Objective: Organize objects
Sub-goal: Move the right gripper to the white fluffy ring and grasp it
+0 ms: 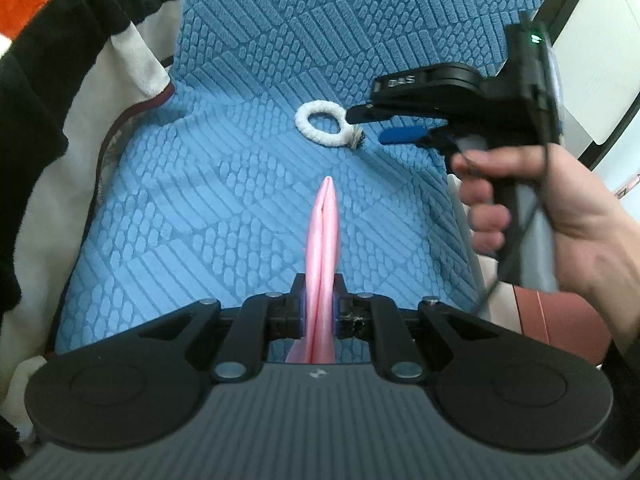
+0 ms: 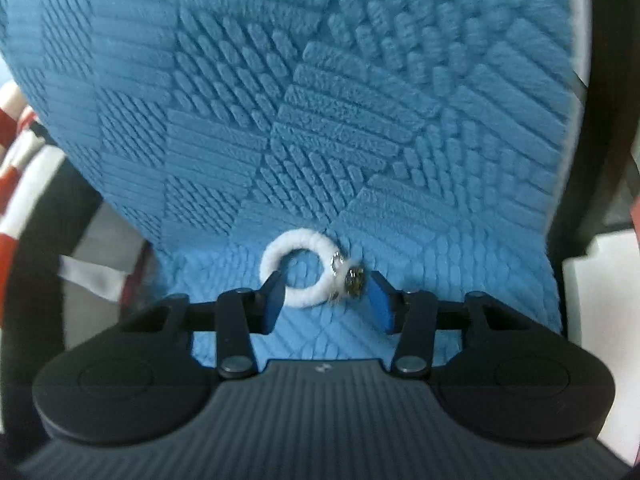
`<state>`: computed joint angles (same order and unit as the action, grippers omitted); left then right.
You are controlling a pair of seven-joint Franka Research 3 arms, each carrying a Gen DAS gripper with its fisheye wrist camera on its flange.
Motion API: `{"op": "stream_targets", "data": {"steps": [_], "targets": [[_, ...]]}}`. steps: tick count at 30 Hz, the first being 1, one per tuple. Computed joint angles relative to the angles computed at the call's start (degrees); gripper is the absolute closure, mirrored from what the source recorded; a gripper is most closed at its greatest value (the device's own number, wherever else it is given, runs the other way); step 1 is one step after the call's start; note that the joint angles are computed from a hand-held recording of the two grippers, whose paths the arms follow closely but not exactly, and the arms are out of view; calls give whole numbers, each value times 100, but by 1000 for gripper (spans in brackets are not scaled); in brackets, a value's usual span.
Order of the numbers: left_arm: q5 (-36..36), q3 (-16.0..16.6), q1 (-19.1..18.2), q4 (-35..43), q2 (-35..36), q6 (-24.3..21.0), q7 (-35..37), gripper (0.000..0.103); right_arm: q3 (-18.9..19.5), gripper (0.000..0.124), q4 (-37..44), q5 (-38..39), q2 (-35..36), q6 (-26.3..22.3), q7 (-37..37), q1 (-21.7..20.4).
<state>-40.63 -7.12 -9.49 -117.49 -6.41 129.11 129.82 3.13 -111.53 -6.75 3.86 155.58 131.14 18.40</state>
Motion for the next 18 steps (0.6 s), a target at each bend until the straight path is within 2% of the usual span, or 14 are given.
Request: {"op": "stream_targets", "data": {"steps": [5, 9, 12, 18], "targets": [[2, -11, 20, 69, 76, -5, -28, 89, -120, 82, 340, -601, 416, 31, -64, 98], [-11, -17, 44, 110, 106, -45, -35, 89, -218, 84, 453, -708, 625, 194, -197, 174], [-36, -19, 65, 128, 118, -58, -51, 89, -288, 89, 502, -756, 717, 258, -285, 243], [-47, -34, 86, 181, 145, -92, -102, 89, -461, 99, 750, -1339, 875, -55, -127, 524]]}}
